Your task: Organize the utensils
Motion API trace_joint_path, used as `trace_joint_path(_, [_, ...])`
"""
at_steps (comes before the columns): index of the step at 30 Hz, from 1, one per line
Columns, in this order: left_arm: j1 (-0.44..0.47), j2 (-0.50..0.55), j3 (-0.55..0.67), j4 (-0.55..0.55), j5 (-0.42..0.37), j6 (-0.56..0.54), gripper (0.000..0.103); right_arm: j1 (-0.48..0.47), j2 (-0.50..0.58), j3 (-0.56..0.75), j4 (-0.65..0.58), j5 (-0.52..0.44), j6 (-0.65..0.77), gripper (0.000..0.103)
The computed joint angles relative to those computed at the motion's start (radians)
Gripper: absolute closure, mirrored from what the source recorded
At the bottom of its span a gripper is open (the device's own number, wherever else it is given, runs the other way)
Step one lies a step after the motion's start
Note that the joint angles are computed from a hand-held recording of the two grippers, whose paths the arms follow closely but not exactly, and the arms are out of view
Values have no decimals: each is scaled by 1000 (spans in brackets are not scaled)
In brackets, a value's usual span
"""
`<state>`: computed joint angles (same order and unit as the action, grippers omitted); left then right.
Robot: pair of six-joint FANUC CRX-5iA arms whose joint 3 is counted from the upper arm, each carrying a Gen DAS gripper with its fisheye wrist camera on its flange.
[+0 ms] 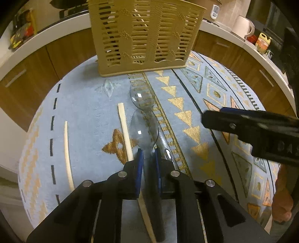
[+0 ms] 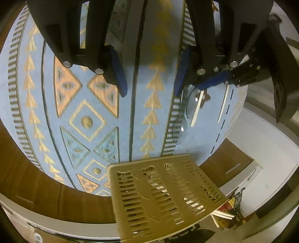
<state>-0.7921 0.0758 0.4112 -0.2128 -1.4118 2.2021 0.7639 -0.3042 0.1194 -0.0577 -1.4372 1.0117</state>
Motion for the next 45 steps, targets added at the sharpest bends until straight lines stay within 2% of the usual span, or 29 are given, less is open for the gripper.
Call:
trace_joint_path(3, [37,-46,-69,48,69,28,93,-15,47,37,-36,-11,27,55])
trace_joint_path(5, [39,-60,-80,19,69,67,93,-12,77,57,-56,-14,40,55])
trace_joint_path(9, [73,-101,-126,31,94,108,93,-3,137,100,-74,-19,41,67])
trace_joint_path(16, [113,-153,-181,61,151,126,93,54,196,132,5,-17,-8,67])
trace_joint_path(18, [116,-164,-194,61,162,138,93,92,192,113,63,-10,-23,67])
trace_joint_path(20, [119,-175,-210,62,180,153,93,130,187,88,127,-2,-38,73])
trace_joint_path(25, [117,-210,-240,51,213,177,93,208,171,33,238,0,-26,92])
trace_joint_path(29, [110,-220,-236,43,207,172,93,195,122,2,202,-1,-6,96])
trace_joint_path(32, [110,-227,-251,81,235,137,93,181,61,-41,196,-7,-21,99])
trace_joint_path(37, [68,-181,-222,87,246,115,93,133,-32,-95,164,-26,-39,99])
trace_joint_path(45, [49,-136,-194,98,232,97,93,43,-42,-72,69,-60,14,98])
